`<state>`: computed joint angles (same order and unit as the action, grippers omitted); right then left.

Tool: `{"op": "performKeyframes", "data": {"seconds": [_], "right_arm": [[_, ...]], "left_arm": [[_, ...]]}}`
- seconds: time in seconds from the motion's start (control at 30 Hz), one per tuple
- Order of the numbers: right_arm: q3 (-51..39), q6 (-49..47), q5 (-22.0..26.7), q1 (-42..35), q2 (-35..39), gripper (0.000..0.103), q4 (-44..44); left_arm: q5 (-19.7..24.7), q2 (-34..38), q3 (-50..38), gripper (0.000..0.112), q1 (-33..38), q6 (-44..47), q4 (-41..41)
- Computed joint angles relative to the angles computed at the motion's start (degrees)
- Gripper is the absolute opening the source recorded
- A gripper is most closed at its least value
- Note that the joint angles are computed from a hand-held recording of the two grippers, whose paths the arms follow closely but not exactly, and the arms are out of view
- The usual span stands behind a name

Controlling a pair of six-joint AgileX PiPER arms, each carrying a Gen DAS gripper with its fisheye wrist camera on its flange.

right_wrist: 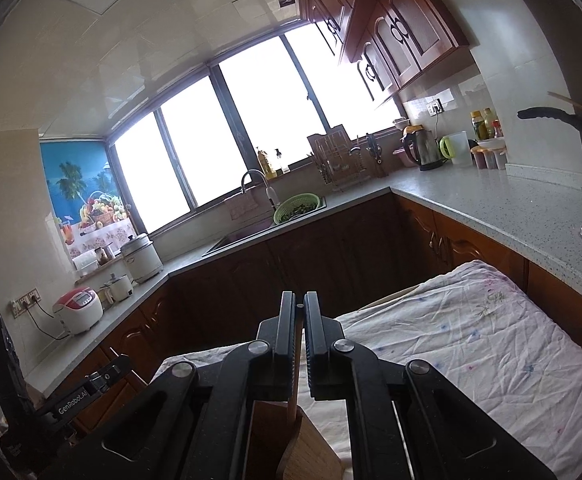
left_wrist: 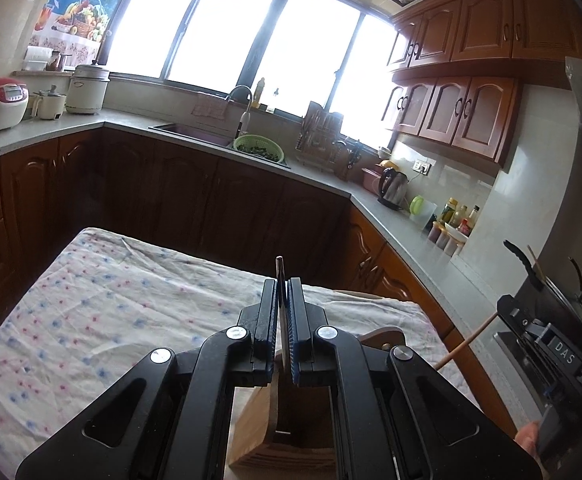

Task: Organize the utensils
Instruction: 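Lift both chopsticks and lower them into the wooden holder with both tools, then open both tools to release the chopsticks inside the holder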

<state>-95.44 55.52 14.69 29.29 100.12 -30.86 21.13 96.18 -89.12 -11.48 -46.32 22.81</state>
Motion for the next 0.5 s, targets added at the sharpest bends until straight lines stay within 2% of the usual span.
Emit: {"op": "performKeyframes", "data": {"seconds": [0.2,0.27,0.33,0.43,0.47,0.5], "right_arm": [[-1.5,-6.5,1.3,-0.4,0.6,0.005,6.5],[-2.2,-9.9,1.9,-0.6,0.9,0.009,9.8],[-2.4,-11.2,2.1,-0.7,1.0,0.009,11.3],[-3.0,-12.3,3.3,-0.7,1.1,0.013,12.9],[-3.2,-13.1,3.5,-0.9,1.2,0.016,14.0],[-2.8,-13.8,3.4,-1.2,0.9,0.031,15.2]], "left_arm": [[2.1,0.7,-1.6,0.004,0.2,2.6,-2.1],[2.6,0.9,-2.1,0.004,0.7,5.1,-4.8],[3.0,0.8,-2.2,0.009,1.0,6.0,-6.1],[3.2,0.2,-1.6,0.026,1.0,4.9,-4.8],[3.5,-0.1,-1.5,0.039,0.9,4.2,-4.1],[3.4,-0.6,-1.1,0.050,0.8,3.6,-3.5]]}}
